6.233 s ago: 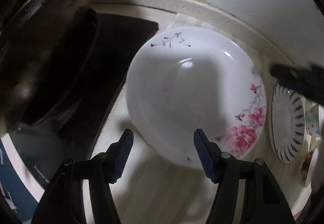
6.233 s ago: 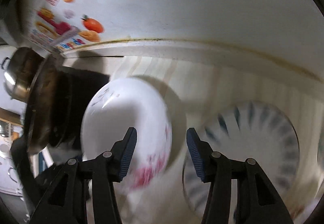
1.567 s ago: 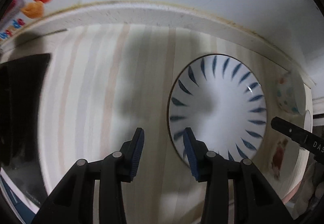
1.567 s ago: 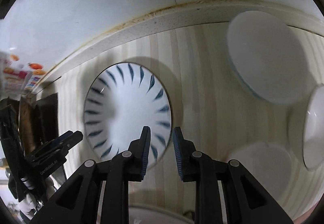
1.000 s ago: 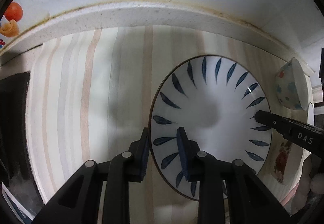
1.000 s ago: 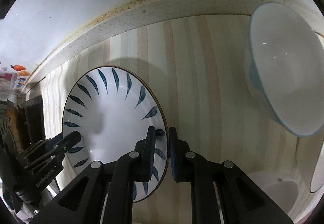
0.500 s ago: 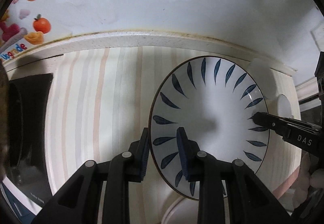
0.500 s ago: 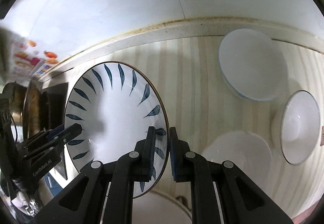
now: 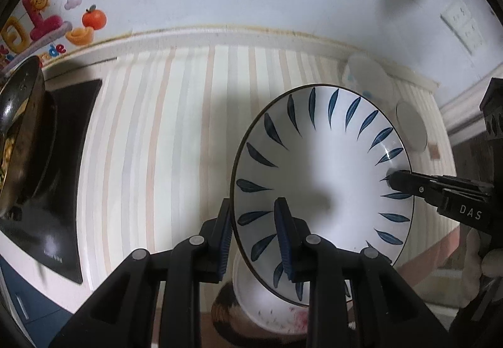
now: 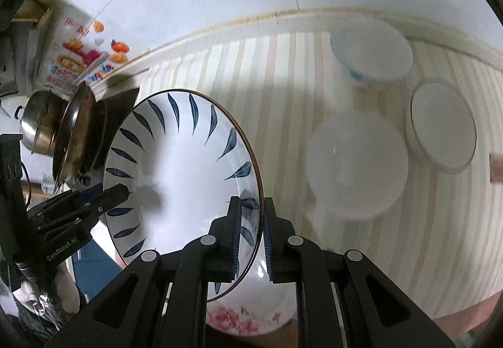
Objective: Organize plates and bowls
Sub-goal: 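Lower the blue-striped plate onto the plate stack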
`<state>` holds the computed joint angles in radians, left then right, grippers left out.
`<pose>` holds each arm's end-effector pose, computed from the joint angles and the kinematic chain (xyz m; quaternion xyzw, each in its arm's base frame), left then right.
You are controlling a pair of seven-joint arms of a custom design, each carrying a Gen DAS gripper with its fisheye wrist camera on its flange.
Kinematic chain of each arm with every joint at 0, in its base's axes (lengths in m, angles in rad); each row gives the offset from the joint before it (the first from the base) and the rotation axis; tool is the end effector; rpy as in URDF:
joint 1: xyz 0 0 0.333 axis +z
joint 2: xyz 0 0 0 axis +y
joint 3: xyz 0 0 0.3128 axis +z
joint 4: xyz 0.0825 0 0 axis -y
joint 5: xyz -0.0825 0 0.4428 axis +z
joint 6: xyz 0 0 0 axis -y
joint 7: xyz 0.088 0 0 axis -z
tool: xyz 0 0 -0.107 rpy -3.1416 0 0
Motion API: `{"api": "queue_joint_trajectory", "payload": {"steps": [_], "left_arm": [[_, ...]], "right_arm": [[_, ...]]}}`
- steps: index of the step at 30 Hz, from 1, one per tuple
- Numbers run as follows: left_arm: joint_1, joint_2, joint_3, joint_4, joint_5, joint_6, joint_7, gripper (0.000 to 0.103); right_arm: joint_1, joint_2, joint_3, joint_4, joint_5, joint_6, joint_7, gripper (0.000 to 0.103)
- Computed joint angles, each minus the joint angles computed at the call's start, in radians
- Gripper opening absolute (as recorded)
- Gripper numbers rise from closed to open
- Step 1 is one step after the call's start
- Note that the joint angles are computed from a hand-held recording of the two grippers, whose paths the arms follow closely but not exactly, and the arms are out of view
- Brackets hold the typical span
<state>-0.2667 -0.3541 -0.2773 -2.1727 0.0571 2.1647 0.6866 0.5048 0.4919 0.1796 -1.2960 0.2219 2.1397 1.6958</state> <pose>0.4576 -0.2878 0.5481 -0.7964 0.5772 -0.1589 0.0857 0.6243 0.4830 0.4914 -0.8216 0.5231 0.0660 0.2168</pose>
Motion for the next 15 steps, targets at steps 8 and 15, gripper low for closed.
{"api": "queue_joint_trajectory", "payload": {"steps": [8,15], "left_arm": [[-0.048,-0.005,-0.007,-0.068,-0.093,-0.018,-0.006,0.024],[-0.074,0.043,-0.013,-0.077,-0.126,-0.026,-0.008,0.024]], "right_arm": [[-0.022,-0.116,0.018,-0.248,0.065,0.041,-0.027,0.015],[-0.026,-0.162,0.018,-0.379,0.081,0.059,-0.037,0.015]]}}
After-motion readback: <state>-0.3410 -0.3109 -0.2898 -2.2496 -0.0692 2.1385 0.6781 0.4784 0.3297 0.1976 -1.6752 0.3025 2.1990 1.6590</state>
